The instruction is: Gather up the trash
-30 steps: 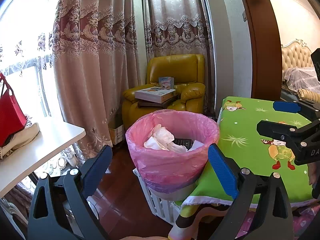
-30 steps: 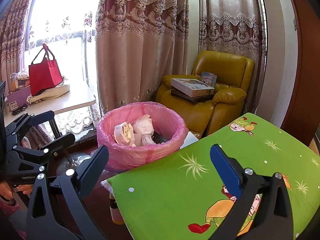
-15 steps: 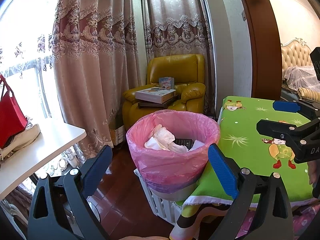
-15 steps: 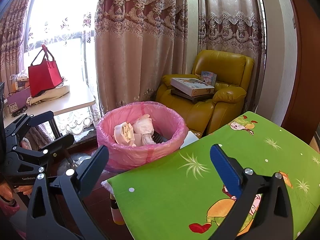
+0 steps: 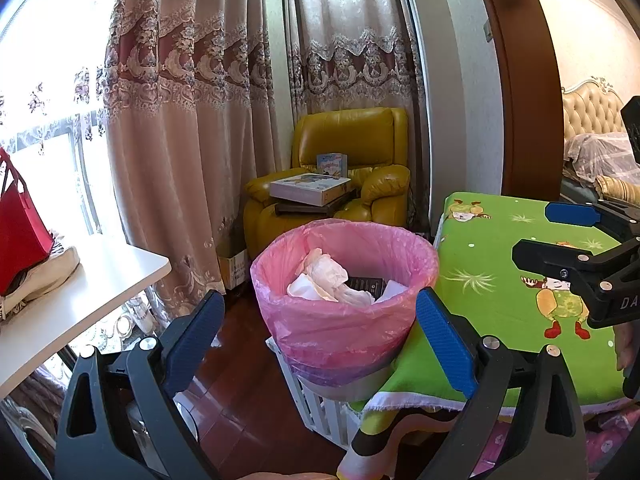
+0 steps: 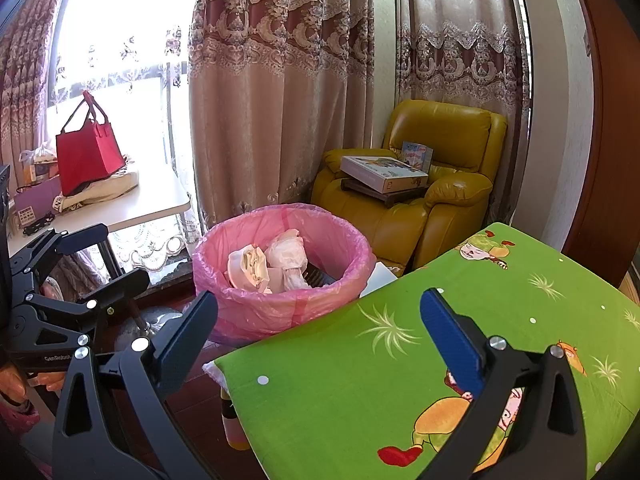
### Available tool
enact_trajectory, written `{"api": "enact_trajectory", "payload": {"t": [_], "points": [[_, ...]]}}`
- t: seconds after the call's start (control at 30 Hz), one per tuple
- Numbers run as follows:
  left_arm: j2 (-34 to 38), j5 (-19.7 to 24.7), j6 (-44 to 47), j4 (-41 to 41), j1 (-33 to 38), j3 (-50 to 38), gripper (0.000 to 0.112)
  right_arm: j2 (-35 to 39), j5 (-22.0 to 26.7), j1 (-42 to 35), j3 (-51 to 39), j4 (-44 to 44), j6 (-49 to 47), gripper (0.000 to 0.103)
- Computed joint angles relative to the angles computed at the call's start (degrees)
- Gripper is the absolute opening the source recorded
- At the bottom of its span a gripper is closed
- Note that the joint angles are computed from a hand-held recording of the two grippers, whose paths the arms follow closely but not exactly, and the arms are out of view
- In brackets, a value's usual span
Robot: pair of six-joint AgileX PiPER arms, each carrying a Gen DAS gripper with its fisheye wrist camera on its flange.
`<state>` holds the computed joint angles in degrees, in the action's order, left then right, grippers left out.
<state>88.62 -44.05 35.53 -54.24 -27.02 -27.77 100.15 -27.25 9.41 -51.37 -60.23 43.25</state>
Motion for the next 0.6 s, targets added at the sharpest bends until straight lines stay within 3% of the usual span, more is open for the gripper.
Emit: {"api": "enact_trajectory", "payload": {"t": [0.6], "points": [[-0.3,-0.1,0.5,-0.5,-0.3,-0.2,0.09,0.1,0.0,0.1,0.4,0.6,-0.9,0.098]]}}
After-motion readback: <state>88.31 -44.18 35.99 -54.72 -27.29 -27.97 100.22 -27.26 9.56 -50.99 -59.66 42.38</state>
